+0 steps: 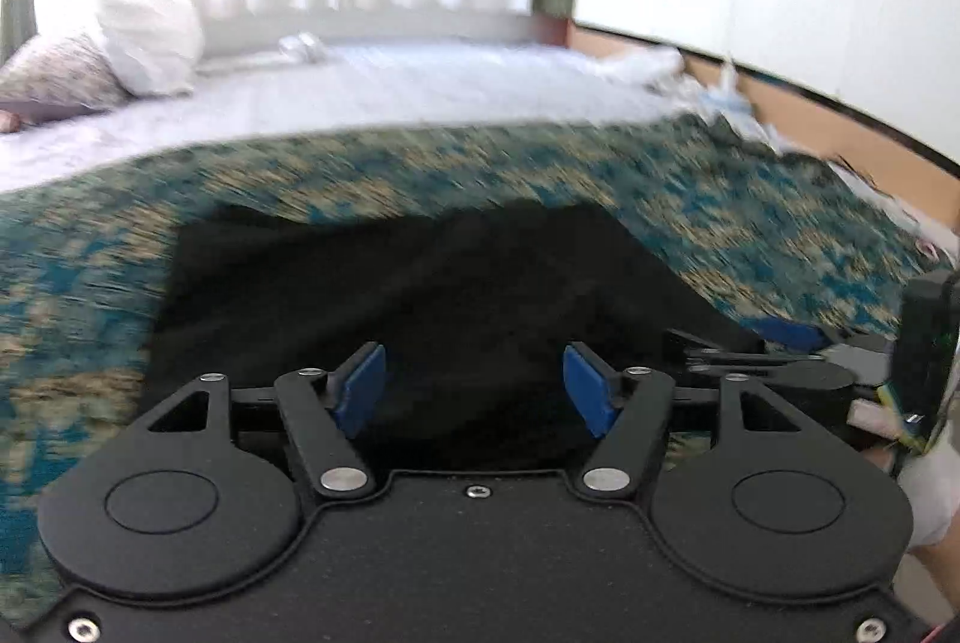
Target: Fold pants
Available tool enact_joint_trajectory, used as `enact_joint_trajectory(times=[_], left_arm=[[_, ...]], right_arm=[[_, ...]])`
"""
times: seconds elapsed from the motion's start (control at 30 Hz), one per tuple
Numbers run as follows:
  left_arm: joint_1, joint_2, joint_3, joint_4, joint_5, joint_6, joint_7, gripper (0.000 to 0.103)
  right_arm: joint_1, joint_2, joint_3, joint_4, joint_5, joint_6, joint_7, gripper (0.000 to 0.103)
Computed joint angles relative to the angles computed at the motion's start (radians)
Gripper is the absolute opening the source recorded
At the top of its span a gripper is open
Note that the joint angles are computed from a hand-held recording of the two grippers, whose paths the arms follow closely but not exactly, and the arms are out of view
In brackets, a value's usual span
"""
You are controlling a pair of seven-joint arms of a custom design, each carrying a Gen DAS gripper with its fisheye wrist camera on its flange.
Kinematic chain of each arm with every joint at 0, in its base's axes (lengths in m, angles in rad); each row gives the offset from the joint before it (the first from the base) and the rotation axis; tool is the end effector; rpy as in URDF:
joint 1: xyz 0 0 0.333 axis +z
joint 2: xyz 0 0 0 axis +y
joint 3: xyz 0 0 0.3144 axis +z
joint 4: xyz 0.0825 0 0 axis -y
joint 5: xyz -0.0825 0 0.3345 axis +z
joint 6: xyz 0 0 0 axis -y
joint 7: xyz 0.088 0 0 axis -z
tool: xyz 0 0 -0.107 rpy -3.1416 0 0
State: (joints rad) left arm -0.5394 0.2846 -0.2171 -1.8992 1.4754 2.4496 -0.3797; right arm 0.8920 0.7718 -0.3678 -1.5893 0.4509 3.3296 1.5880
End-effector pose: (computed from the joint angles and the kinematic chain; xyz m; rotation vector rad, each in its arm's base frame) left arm 0.4443 -0.4052 0.4105 -1.6993 1.5129 -0.9095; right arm 0.5946 0.3767 0.3609 -1.7238 1.3324 -0.6415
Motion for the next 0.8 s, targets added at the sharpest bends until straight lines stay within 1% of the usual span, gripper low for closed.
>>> enact_joint_trajectory(times=[0.03, 0.07, 0.1, 0.13, 0.17, 0.2, 0.23, 0.33, 0.37, 0.43, 0.5, 0.53, 0.57, 0.6, 0.63, 0.67, 0.7, 0.73, 0.77, 0.8], left_arm=[[-0.014, -0.025, -0.001, -0.026, -0.005, -0.056, -0.007, 0.064], [-0.025, -0.053, -0.008, -0.057, -0.022, -0.117, -0.009, 0.064], [-0.027, -0.073, -0.015, -0.080, -0.039, -0.161, -0.009, 0.064], [-0.025, -0.078, -0.021, -0.092, -0.063, -0.205, -0.009, 0.064], [-0.022, -0.078, -0.025, -0.098, -0.084, -0.242, -0.011, 0.063], [-0.020, -0.080, -0.029, -0.111, -0.099, -0.274, -0.023, 0.062], [-0.016, -0.077, -0.031, -0.119, -0.110, -0.297, -0.037, 0.062], [-0.006, -0.066, -0.036, -0.141, -0.129, -0.328, -0.069, 0.062], [-0.004, -0.057, -0.036, -0.147, -0.124, -0.324, -0.080, 0.062], [-0.001, -0.033, -0.033, -0.153, -0.098, -0.306, -0.105, 0.063], [-0.016, -0.020, -0.027, -0.176, -0.032, -0.329, -0.187, 0.064], [-0.016, -0.022, -0.026, -0.192, -0.004, -0.323, -0.230, 0.064], [-0.011, -0.027, -0.026, -0.202, 0.007, -0.312, -0.259, 0.066], [-0.006, -0.033, -0.028, -0.210, 0.007, -0.302, -0.278, 0.069], [0.002, -0.039, -0.028, -0.220, 0.005, -0.289, -0.298, 0.071], [0.009, -0.041, -0.028, -0.221, 0.006, -0.278, -0.312, 0.074], [0.015, -0.044, -0.027, -0.228, 0.013, -0.268, -0.335, 0.075], [0.019, -0.048, -0.027, -0.239, 0.027, -0.258, -0.362, 0.075], [0.020, -0.050, -0.029, -0.242, 0.034, -0.258, -0.373, 0.075], [0.021, -0.048, -0.031, -0.240, 0.035, -0.263, -0.373, 0.075]], right_arm=[[0.025, -0.002, -0.032, -0.004, 0.019, -0.006, 0.015, 0.103], [0.068, -0.002, -0.084, -0.014, 0.045, -0.009, 0.042, 0.103], [0.127, 0.006, -0.154, -0.028, 0.077, -0.005, 0.077, 0.103], [0.177, 0.011, -0.207, -0.044, 0.116, 0.009, 0.094, 0.103], [0.198, 0.006, -0.225, -0.060, 0.121, 0.028, 0.116, 0.103], [0.200, -0.010, -0.208, -0.076, 0.130, 0.060, 0.112, 0.103], [0.185, -0.029, -0.173, -0.085, 0.132, 0.086, 0.095, 0.103], [0.135, -0.067, -0.068, -0.088, 0.101, 0.130, 0.039, 0.103], [0.106, -0.075, -0.022, -0.078, 0.077, 0.126, 0.020, 0.103], [0.068, -0.071, 0.040, -0.039, 0.058, 0.097, -0.009, 0.103], [0.033, -0.057, 0.094, 0.016, 0.063, 0.037, -0.020, 0.102], [0.025, -0.048, 0.104, 0.047, 0.072, -0.005, -0.001, 0.102], [0.031, -0.033, 0.089, 0.084, 0.079, -0.061, 0.039, 0.102], [0.048, -0.014, 0.056, 0.119, 0.080, -0.113, 0.084, 0.101], [0.075, 0.013, 0.001, 0.162, 0.077, -0.177, 0.144, 0.101], [0.100, 0.036, -0.044, 0.192, 0.066, -0.224, 0.197, 0.099], [0.108, 0.057, -0.068, 0.226, 0.051, -0.265, 0.239, 0.097], [0.096, 0.070, -0.058, 0.256, 0.039, -0.292, 0.254, 0.096], [0.090, 0.079, -0.053, 0.273, 0.024, -0.305, 0.267, 0.091], [0.093, 0.099, -0.067, 0.310, -0.001, -0.333, 0.287, 0.084]])
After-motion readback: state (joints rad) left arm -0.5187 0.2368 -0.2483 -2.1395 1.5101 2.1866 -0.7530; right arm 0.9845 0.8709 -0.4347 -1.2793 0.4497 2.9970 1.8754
